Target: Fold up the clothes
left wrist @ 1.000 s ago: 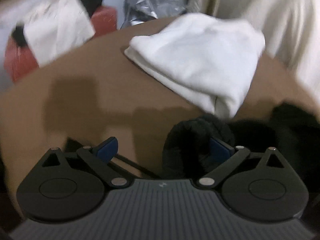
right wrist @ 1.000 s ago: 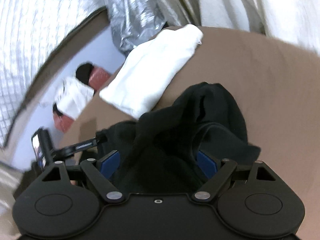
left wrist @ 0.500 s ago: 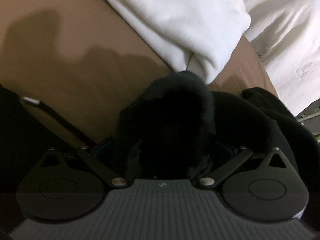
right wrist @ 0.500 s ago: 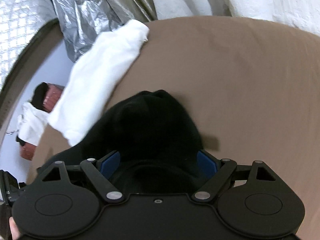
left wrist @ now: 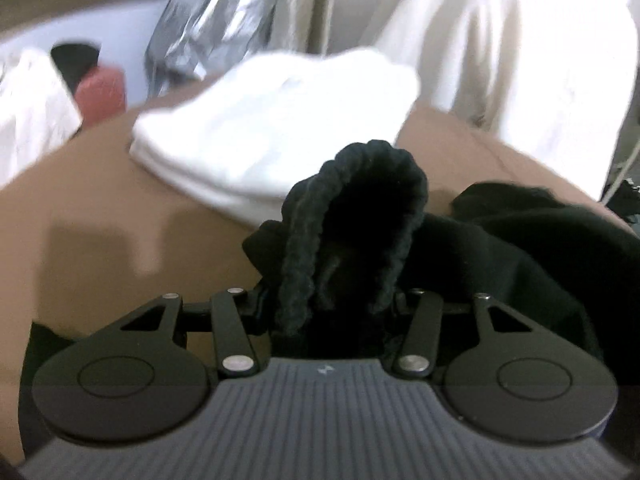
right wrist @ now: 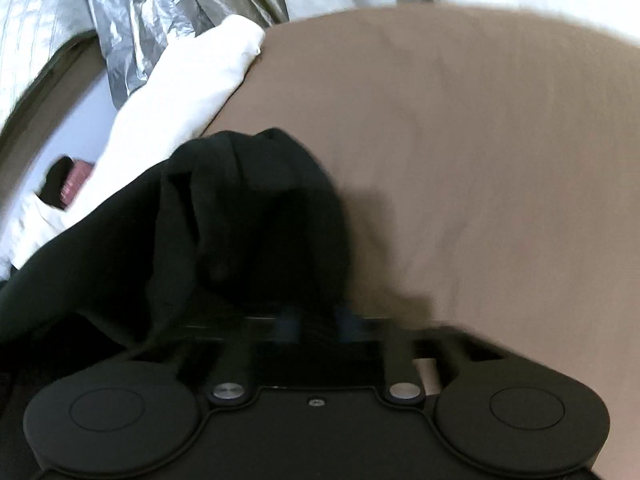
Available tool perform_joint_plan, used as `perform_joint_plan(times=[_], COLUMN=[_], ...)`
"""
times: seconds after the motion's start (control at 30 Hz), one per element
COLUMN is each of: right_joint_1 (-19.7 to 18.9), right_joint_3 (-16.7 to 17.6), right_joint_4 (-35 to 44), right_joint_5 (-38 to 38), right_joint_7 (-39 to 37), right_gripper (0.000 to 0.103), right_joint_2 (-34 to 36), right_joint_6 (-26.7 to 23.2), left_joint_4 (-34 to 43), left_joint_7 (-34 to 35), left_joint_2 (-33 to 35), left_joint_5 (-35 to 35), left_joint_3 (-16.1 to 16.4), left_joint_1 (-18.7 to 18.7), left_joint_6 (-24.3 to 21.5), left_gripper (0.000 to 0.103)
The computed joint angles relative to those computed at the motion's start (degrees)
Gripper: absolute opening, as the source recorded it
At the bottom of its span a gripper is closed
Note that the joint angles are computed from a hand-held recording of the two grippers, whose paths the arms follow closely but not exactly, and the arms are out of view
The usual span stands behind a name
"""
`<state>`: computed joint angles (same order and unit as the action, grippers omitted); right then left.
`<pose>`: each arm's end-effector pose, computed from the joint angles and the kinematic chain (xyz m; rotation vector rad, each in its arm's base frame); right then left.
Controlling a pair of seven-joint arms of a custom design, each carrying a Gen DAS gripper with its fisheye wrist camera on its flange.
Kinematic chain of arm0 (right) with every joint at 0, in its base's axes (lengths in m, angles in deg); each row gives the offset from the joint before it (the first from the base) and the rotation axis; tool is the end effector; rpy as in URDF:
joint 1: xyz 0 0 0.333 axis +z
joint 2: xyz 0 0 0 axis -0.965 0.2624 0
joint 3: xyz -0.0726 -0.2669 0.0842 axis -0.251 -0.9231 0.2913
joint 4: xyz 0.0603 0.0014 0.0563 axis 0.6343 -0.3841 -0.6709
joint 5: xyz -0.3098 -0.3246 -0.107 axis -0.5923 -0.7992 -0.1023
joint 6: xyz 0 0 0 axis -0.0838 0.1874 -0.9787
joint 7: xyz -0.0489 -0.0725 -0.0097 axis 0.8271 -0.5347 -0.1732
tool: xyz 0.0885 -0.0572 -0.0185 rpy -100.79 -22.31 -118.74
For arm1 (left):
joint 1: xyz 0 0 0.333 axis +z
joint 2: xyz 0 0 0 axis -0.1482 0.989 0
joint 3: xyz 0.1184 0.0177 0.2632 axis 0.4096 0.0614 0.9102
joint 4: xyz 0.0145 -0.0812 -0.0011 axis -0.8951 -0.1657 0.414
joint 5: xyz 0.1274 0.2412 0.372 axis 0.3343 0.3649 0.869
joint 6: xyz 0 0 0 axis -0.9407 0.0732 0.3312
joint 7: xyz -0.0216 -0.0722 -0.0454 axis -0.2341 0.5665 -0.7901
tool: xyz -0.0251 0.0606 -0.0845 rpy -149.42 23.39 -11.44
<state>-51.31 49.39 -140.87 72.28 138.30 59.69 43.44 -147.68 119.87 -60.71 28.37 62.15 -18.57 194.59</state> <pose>0.5294 0.2972 0.6260 -1.8227 1.7211 -0.0222 0.3917 -0.3310 0.6234 -1.8780 1.6283 -0.9186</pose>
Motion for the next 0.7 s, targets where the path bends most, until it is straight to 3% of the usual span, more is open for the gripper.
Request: perform_joint_plan(times=[0.13, 0.23, 0.3, 0.33, 0.37, 0.43, 0.5, 0.57, 0.67, 0.7], right_joint_1=[-1.23, -2.08, -2.67, -2.15, -1.31, -0.01, 0.16, -0.1, 0.48, 0.6], right_joint_3=[1.67, 2.71, 2.81, 1.57, 0.32, -1.64, -1.83, -0.69, -0.55, -0.57], right_joint_4=[-1.13, -1.08, -1.8, -1.35, -0.58, 0.76, 0.83, 0.84, -1.48, -2.42], right_joint_5=[-8.88, -16.63, -19.6, -17.68, -14.32, -7.21, -4.18, -4.49, -2.59, -1.91], right_joint_7=[2.77, 2.78, 4.05, 2.73, 1.41, -1.02, -2.19, -0.89, -2.12, -1.88], right_gripper=[0.001, 0.001, 0.001, 0.002, 0.009, 0.01, 0.018, 0.032, 0.035, 0.041], right_joint_2=[-3.04, -3.96, -4.9, -4.59, -3.99, -2.76, -2.2, -1.61, -2.91, -3.5], right_joint_6=[0.78, 1.68, 4.52, 5.64, 5.35, 4.5, 4.2, 4.28, 3.82, 3.59], left_joint_4=[0.06, -1.74, -4.32, -4.33, -4.23, -3.75, -2.6, -1.01, -0.4, -0.7], left_joint_7=[-0.41, -3.03, -6.3, -7.16, -8.09, -10.14, -12.1, -13.1, -15.11, -15.66], left_joint_2=[-1.05, -4.39, -8.8, -9.92, -10.82, -12.1, -12.72, -12.2, -10.98, -10.79], left_joint_5=[2.22, 2.7, 3.85, 5.31, 6.59, 8.89, 11.12, 13.41, 13.68, 13.32], left_joint_3=[-0.5, -1.14, -3.45, -4.59, -5.71, -7.87, -10.08, -11.65, -10.32, -9.35], left_joint_1=[1.41, 2.4, 3.37, 4.87, 6.32, 8.95, 11.28, 12.84, 11.68, 10.75], left_joint_6=[2.23, 3.71, 3.82, 3.69, 3.07, 0.7, -3.76, -8.83, -12.37, -12.63], left_gripper=[0.048, 0.047, 0.047, 0.047, 0.047, 0.047, 0.047, 0.047, 0.047, 0.047])
